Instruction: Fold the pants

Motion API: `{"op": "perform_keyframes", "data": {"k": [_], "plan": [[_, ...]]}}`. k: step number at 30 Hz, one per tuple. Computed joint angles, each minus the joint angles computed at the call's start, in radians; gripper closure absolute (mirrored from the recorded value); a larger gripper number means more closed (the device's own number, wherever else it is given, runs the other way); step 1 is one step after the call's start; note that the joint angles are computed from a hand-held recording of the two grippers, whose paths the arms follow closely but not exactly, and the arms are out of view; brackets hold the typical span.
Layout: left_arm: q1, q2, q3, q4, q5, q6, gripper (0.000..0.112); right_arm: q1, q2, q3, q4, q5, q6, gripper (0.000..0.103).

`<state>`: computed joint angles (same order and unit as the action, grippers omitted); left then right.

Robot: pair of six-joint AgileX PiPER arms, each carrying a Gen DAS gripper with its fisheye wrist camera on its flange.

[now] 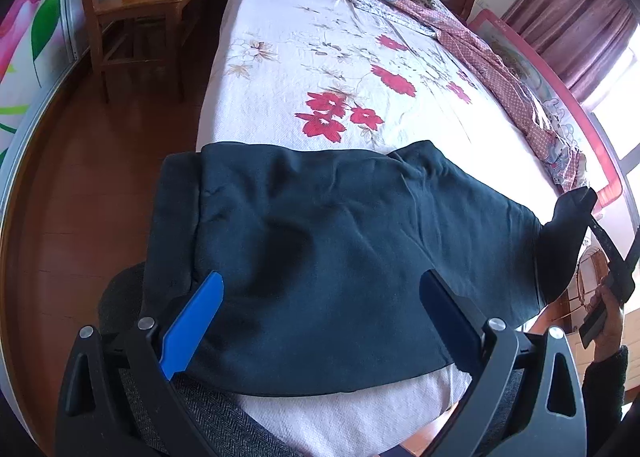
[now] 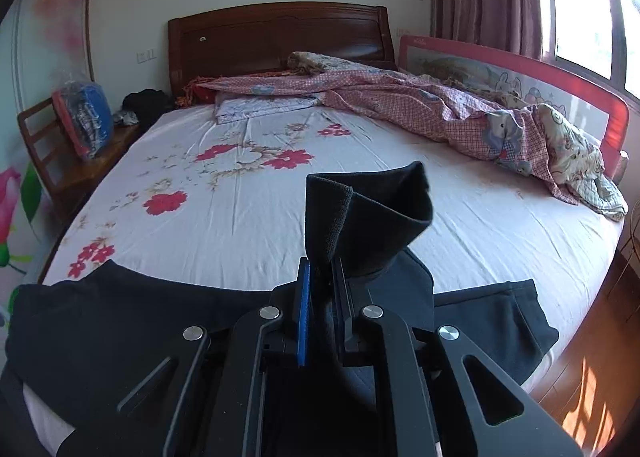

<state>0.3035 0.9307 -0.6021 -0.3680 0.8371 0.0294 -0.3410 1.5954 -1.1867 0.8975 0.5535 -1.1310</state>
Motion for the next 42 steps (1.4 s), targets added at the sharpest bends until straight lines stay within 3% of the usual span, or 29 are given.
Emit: {"op": "perform_keyframes", "data": {"k": [4,9,11,14,16,17,19,22,23,26,27,29,30,31,34,37,38,40,42], "plan": [[0.026,-0.021,0.013,-0.004,0.002,0.012,0.013,-0.17,0.177,-0.195,0.01,0.085,0.17,0.094],[-0.003,0.016,0.025,0.015,-0.015,-0.025,0.013,-0.457,0.396,-0.375,0.139,0.237,0.323,0.094],[-0.04,0.035,0.025,0.034,-0.032,-0.059,0.013,-0.542,0.505,-0.447,0.176,0.334,0.35,0.094],[-0.124,0.062,0.015,0.078,-0.056,-0.134,0.013,-0.598,0.642,-0.52,0.162,0.409,0.407,0.094],[-0.186,0.083,-0.003,0.115,-0.064,-0.192,0.013,-0.618,0.67,-0.49,0.204,0.396,0.38,0.093],[-0.21,0.088,-0.012,0.127,-0.066,-0.211,0.014,-0.628,0.671,-0.457,0.254,0.393,0.34,0.089],[-0.275,0.095,-0.034,0.177,-0.066,-0.273,0.014,-0.651,0.69,-0.428,0.32,0.411,0.335,0.057],[-0.355,0.099,-0.059,0.255,-0.059,-0.355,0.013,-0.666,0.716,-0.411,0.369,0.435,0.299,0.053],[-0.373,0.104,-0.066,0.269,-0.057,-0.371,0.013,-0.67,0.739,-0.434,0.382,0.48,0.288,0.053],[-0.405,0.126,-0.081,0.291,-0.049,-0.402,0.013,-0.664,0.709,-0.395,0.464,0.482,0.185,0.053],[-0.416,0.132,-0.085,0.303,-0.046,-0.42,0.013,-0.652,0.686,-0.391,0.445,0.448,0.178,0.053],[-0.415,0.138,-0.088,0.291,-0.04,-0.418,0.013,-0.627,0.69,-0.443,0.401,0.46,0.201,0.061],[-0.415,0.138,-0.087,0.288,-0.042,-0.418,0.013,-0.603,0.69,-0.481,0.327,0.426,0.261,0.07],[-0.418,0.139,-0.086,0.291,-0.045,-0.422,0.013,-0.581,0.694,-0.526,0.246,0.398,0.341,0.092],[-0.422,0.152,-0.088,0.289,-0.04,-0.429,0.013,-0.546,0.64,-0.524,0.224,0.361,0.363,0.094],[-0.427,0.152,-0.083,0.286,-0.044,-0.431,0.013,-0.59,0.599,-0.507,0.453,0.53,0.207,0.094],[-0.428,0.156,-0.082,0.287,-0.047,-0.431,0.013,-0.588,0.628,-0.537,0.473,0.545,0.22,0.094],[-0.422,0.165,-0.084,0.267,-0.051,-0.417,0.013,-0.567,0.708,-0.596,0.393,0.462,0.345,0.094],[-0.411,0.162,-0.084,0.229,-0.06,-0.387,0.013,-0.571,0.771,-0.642,0.273,0.43,0.494,0.094]]}}
